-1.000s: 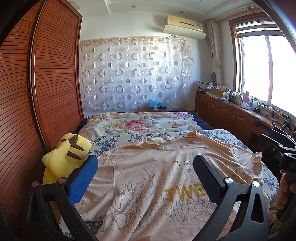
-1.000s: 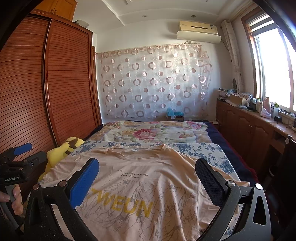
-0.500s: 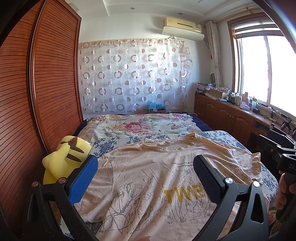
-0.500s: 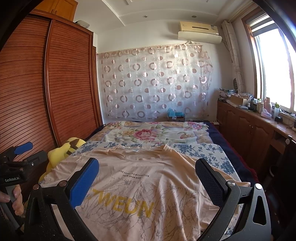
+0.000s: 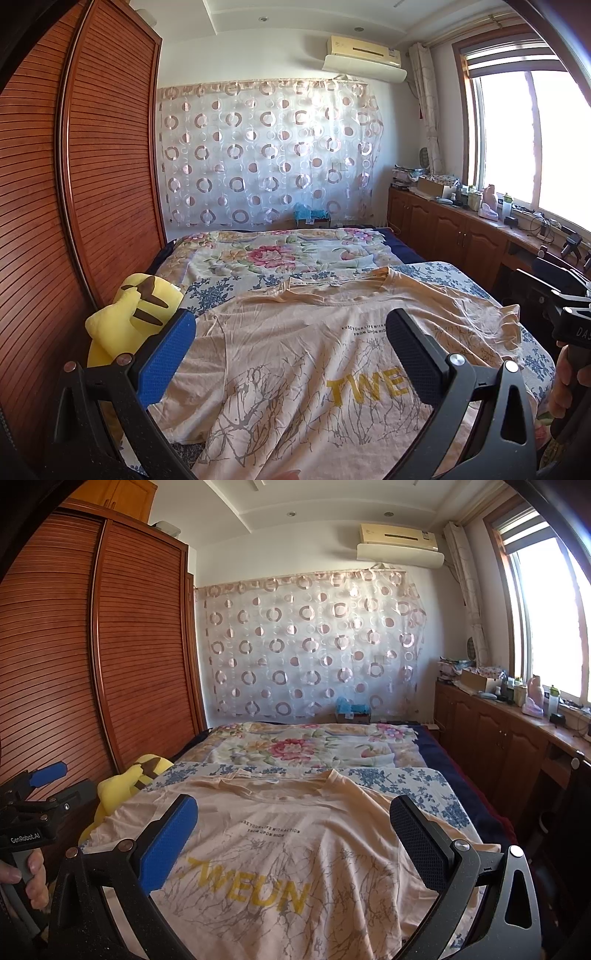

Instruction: Fold small clothes

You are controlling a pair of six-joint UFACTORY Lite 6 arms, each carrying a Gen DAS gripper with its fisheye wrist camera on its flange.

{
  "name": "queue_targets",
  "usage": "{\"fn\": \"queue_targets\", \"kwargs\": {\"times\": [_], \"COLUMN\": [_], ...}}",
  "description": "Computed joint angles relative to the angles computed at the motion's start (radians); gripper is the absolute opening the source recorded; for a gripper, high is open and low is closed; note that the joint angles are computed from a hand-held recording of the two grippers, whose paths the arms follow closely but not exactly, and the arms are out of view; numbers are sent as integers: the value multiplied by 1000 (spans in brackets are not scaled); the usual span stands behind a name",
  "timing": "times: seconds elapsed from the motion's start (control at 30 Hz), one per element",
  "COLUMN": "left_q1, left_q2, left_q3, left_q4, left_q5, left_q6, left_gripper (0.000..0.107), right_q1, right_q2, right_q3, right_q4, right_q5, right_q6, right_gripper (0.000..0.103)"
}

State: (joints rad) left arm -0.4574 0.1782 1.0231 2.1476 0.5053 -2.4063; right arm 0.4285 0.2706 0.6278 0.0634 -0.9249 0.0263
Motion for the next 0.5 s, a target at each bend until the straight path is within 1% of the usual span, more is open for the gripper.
{"fn": "queue_targets", "kwargs": {"times": [0.5], "left_q1": [-5], "left_q2": [-1], "left_q3": [-6], "left_q4": [5], "left_q5": [11], "left_q6": [-7], "left_gripper": [103], "right_q1": [7], "right_q2": [4], "right_q3": [0], "right_q4": [4], "right_q5": [-7], "right_q6": [1], "right_gripper": [103]}}
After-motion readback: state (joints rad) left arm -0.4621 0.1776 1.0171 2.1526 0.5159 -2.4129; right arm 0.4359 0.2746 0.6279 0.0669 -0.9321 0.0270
